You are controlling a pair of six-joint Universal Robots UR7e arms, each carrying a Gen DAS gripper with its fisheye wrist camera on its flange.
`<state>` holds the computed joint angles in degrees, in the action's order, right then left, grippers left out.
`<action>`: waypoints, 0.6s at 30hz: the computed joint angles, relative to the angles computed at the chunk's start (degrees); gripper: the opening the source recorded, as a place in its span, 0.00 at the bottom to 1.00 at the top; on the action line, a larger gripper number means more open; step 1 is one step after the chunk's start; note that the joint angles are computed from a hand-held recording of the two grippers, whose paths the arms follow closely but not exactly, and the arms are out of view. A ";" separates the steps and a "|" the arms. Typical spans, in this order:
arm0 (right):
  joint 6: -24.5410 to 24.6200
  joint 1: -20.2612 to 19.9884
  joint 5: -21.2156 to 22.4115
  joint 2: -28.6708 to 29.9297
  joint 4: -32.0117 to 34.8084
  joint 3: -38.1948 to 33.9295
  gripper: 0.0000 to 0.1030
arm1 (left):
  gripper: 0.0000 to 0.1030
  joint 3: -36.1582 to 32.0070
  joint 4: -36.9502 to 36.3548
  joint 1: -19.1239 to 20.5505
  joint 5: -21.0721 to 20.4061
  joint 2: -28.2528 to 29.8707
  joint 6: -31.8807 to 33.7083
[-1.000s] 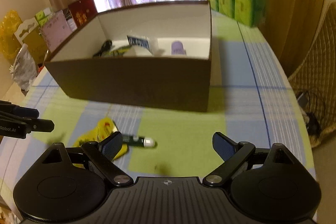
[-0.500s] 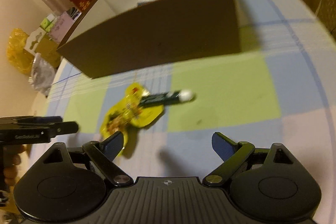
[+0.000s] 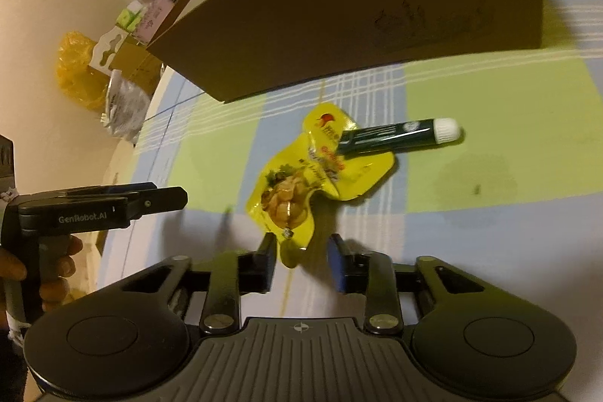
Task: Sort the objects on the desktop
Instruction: 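Grasp the green lip balm tube with the left tool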
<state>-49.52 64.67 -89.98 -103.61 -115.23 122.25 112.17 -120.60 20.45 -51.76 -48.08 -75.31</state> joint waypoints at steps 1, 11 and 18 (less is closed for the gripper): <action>0.29 -0.14 0.16 0.23 0.48 -0.14 0.20 | 0.64 0.11 -0.15 0.06 0.00 -0.05 0.07; 1.97 -2.62 -0.06 1.32 10.71 -6.32 0.05 | 0.63 0.32 -2.09 0.47 -0.66 0.32 2.31; -0.60 -6.34 -3.57 -0.49 16.73 -11.99 0.05 | 0.63 -0.31 -6.90 0.90 -1.44 2.22 7.50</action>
<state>-50.12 58.33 -93.55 -104.10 -98.50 110.27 111.86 -127.50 21.34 -53.20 -45.86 -67.81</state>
